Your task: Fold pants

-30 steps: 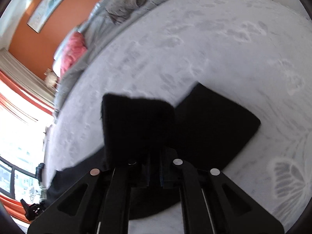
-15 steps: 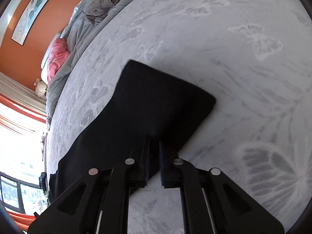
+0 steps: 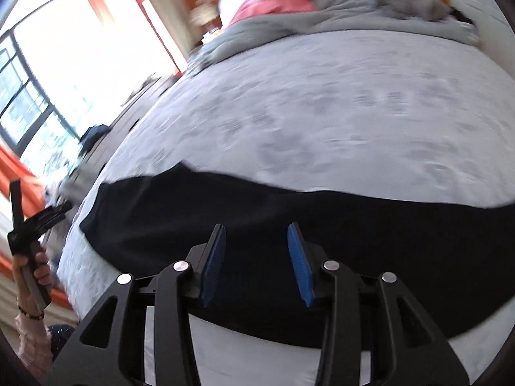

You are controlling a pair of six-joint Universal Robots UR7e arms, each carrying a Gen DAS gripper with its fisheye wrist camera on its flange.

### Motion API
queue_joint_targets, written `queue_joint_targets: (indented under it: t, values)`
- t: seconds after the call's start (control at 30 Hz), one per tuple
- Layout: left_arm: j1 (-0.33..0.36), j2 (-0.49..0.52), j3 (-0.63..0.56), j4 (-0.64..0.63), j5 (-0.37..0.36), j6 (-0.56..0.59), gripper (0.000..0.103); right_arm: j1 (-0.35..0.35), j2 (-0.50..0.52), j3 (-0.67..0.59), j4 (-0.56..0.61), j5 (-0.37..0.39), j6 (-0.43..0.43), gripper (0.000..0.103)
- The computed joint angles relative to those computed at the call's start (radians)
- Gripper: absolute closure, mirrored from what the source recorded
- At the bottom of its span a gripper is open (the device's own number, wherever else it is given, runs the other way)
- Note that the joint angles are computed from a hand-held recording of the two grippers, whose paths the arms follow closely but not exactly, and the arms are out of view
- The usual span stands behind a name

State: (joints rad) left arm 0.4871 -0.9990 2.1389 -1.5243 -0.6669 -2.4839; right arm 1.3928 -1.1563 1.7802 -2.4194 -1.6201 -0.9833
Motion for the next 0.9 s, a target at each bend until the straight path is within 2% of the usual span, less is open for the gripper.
queue_joint_targets:
  t: [0.1,0.17,0.2,0.23,0.3,0.33,0.37,0.4,0.43,0.5,0.57,0.6,0.67,0.73,0.77,0.8,0.87,0.9]
  values:
    - [0.021,0.02,0.042,-0.165,0.02,0.116,0.043,0.1,0.089,0.095,-0.154,-0.052,-0.074,0.064]
    - [0.033,0.019,0.098,-0.372,0.049,0.232,0.043,0.151,0.175,0.084,-0.232,-0.078,-0.049,0.064]
    - [0.035,0.026,0.113,-0.437,0.059,0.264,0.043,0.175,0.227,0.066,-0.281,-0.106,-0.035,0.061]
    - [0.041,0.04,0.111,-0.46,0.061,0.282,0.043,0.19,0.271,0.043,-0.313,-0.127,-0.028,0.053]
    - [0.048,0.055,0.092,-0.426,0.047,0.293,0.043,0.208,0.355,-0.013,-0.339,-0.174,0.014,0.044]
    - [0.05,0.06,0.087,-0.418,0.045,0.311,0.043,0.207,0.387,-0.026,-0.365,-0.196,0.011,0.044]
    - [0.053,0.064,0.083,-0.412,0.041,0.314,0.04,0.209,0.421,-0.05,-0.355,-0.226,0.01,0.051]
    - [0.057,0.073,0.078,-0.402,0.038,0.31,0.04,0.206,0.431,-0.056,-0.335,-0.232,0.018,0.074]
    - [0.066,0.081,0.068,-0.383,0.03,0.306,0.039,0.218,0.459,-0.067,-0.347,-0.23,0.026,0.083]
    - [0.092,0.11,0.035,-0.346,-0.004,0.349,0.039,0.236,0.477,-0.057,-0.429,-0.219,0.007,0.091]
    - [0.116,0.138,0.007,-0.293,-0.028,0.377,0.039,0.248,0.525,-0.093,-0.468,-0.254,0.006,0.091]
    - [0.121,0.147,-0.004,-0.261,-0.033,0.374,0.039,0.254,0.53,-0.1,-0.481,-0.248,0.023,0.091]
    - [0.114,0.147,-0.006,-0.244,-0.031,0.361,0.039,0.251,0.473,-0.047,-0.544,-0.175,0.028,0.091]
    - [0.101,0.132,0.011,-0.271,-0.013,0.356,0.039,0.229,0.37,0.033,-0.508,-0.076,-0.011,0.09]
    - [0.098,0.131,0.01,-0.267,-0.004,0.35,0.039,0.216,0.326,0.064,-0.466,-0.066,-0.024,0.09]
    - [0.098,0.136,-0.001,-0.254,0.002,0.346,0.039,0.21,0.312,0.084,-0.458,-0.088,-0.045,0.091]
    - [0.103,0.146,-0.019,-0.257,0.016,0.369,0.039,0.191,0.376,0.086,-0.54,-0.212,-0.131,0.091]
    - [0.104,0.153,-0.03,-0.26,0.023,0.377,0.039,0.183,0.391,0.084,-0.559,-0.231,-0.154,0.093]
